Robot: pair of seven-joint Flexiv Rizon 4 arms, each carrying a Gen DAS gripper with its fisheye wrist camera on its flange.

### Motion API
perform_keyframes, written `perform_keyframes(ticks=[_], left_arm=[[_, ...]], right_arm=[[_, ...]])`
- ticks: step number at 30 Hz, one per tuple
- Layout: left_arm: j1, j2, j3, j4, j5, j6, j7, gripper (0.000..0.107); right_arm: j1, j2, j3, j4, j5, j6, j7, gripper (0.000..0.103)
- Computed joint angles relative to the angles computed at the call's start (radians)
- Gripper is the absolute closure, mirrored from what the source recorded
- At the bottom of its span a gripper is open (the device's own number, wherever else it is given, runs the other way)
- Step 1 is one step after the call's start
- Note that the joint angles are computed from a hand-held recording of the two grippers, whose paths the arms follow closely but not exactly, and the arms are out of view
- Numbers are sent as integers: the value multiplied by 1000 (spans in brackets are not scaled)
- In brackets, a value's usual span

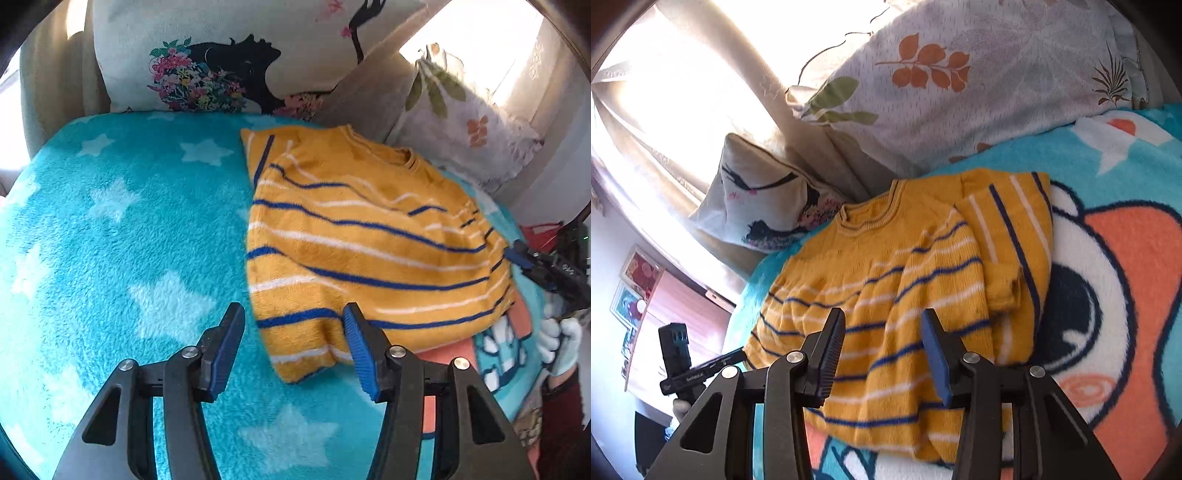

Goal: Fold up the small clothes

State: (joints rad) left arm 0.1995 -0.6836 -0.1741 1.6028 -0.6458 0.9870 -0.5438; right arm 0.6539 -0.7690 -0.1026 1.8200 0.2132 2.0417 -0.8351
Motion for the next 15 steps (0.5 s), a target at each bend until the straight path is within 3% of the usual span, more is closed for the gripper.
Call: perform_keyframes(ticks=[3,4,6,9,10,15], left_arm=[[-85,-31,97,-1,109,228,-96,53],[-81,-34,102,-7,115,244,-131,53],[-57,-34,105,-29,125,222,-217,54],[84,10,-54,21,-14,149,-135,54],[104,22,-76,34,-55,127,-121,53],[108,52,-94,77,-205,71,-68,51]], right_arm=[[168,19,-169,57,89,-98,-25,58],[229,20,-235,76,109,-140,-14,58],[314,17,-329,119,120,-177,20,58],[381,24,-397,174,115,-158,58,58],[395,29,-411,194,114,-139,65,57],[420,47,-439,174,82,-137,60,53]])
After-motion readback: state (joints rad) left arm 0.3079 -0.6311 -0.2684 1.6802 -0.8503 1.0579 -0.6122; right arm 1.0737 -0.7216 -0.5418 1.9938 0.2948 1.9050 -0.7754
